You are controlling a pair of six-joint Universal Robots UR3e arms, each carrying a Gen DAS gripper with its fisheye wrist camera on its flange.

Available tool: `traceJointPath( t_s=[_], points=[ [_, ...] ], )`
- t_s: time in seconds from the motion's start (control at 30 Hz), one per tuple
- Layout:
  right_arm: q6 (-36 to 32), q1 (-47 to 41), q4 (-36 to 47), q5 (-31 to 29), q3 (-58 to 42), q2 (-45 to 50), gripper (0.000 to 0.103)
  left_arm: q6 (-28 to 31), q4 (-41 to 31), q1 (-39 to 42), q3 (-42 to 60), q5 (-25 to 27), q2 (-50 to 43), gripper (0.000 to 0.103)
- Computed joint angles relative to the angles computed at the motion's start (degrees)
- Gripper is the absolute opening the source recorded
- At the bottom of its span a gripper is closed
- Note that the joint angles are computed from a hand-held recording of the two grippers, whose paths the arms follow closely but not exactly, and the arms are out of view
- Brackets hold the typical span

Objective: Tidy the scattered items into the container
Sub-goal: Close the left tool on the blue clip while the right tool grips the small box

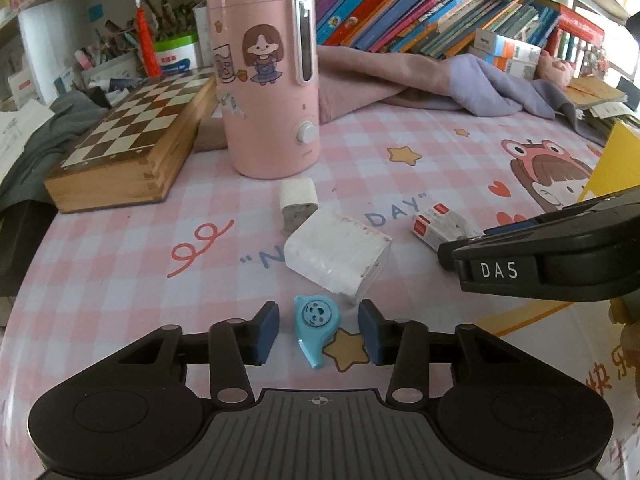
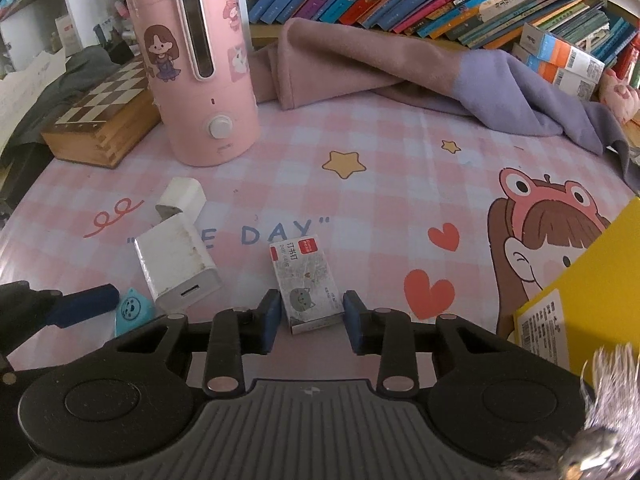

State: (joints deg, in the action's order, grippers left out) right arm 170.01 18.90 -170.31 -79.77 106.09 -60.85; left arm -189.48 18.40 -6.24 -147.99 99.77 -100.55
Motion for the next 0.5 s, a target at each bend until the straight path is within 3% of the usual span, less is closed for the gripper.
traceJointPath(
  t_s=[0.5],
  points=[
    [-2.68, -1.69, -1.03, 2.95, 6.57, -5.47, 0.03, -2.34, -4.23, -0.4, -3.19, -1.7, 11.7, 0.023]
  ],
)
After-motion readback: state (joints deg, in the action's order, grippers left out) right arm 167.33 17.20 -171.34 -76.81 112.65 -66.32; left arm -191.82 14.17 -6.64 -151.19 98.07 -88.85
